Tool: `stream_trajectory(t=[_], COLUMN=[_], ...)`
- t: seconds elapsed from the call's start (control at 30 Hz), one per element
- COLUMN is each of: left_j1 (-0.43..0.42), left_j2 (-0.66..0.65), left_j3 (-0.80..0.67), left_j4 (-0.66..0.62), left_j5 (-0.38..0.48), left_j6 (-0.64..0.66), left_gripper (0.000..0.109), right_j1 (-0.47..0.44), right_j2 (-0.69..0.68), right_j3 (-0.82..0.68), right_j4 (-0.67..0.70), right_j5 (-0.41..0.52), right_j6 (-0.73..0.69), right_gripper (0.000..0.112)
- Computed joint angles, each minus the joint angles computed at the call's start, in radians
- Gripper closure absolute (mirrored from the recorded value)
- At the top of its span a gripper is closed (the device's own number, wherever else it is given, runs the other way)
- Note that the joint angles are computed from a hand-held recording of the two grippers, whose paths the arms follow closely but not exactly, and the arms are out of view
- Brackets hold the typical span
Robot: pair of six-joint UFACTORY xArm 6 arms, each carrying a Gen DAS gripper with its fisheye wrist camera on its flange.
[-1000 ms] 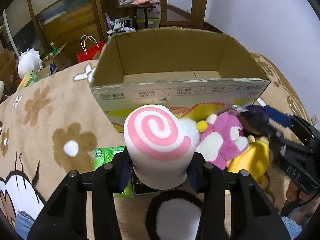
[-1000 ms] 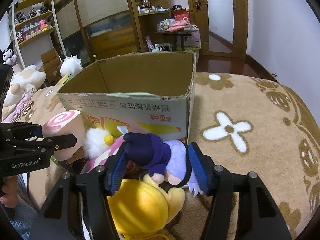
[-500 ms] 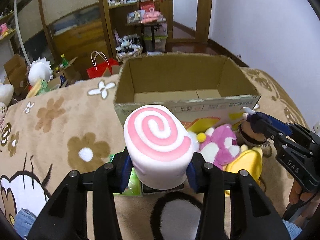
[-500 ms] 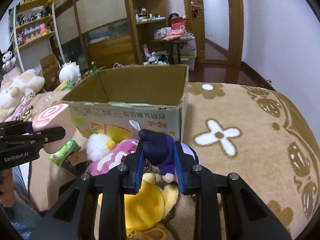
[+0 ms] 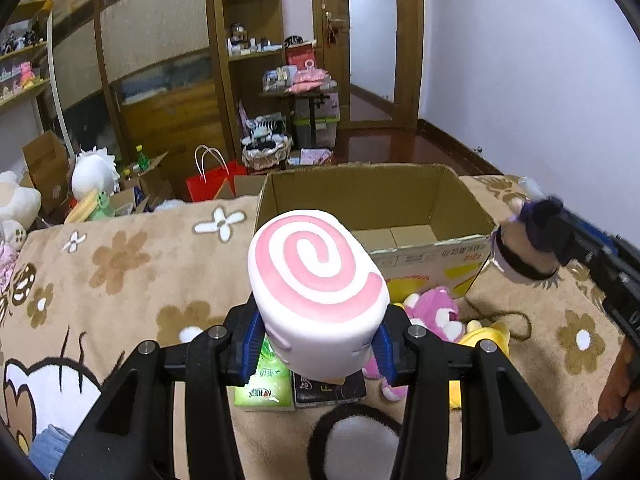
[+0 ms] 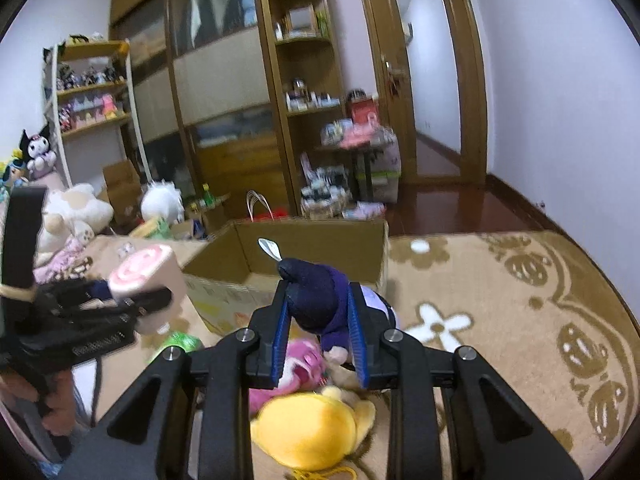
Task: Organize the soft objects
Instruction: 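Lift both plushes over the box and open both tools to drop them inside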
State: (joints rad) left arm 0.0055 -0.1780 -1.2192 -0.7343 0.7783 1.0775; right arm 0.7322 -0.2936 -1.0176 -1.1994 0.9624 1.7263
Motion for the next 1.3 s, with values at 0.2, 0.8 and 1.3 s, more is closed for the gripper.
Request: stream_trajectory(t=[0.2,0.8,1.3], left_j1=[0.002,-0.075,-0.125], left_j2=[-0.016,0.095,0.235], left_j3=[-0.003,-0.164,-0.266], left_j4=[-0.071,-0.105,-0.063], left_j5=[-0.025,-0.112,-0.197], left_j6=[0.033,0.032,-0.055], left_gripper=[0.064,0.064,0.063], right_j1=[0.029,-0.066,-0.172], right_j2=[0.029,0.100,0.161], right_j3=[-0.056,-0.124,-0.157], right_j4=[-0.070,-0.097,-0.117], right_j5=[0.050,-0.041,-0.180], right_j6=[0.010,-0.039,-0.019], right_gripper=[0.084,0.084,0.084])
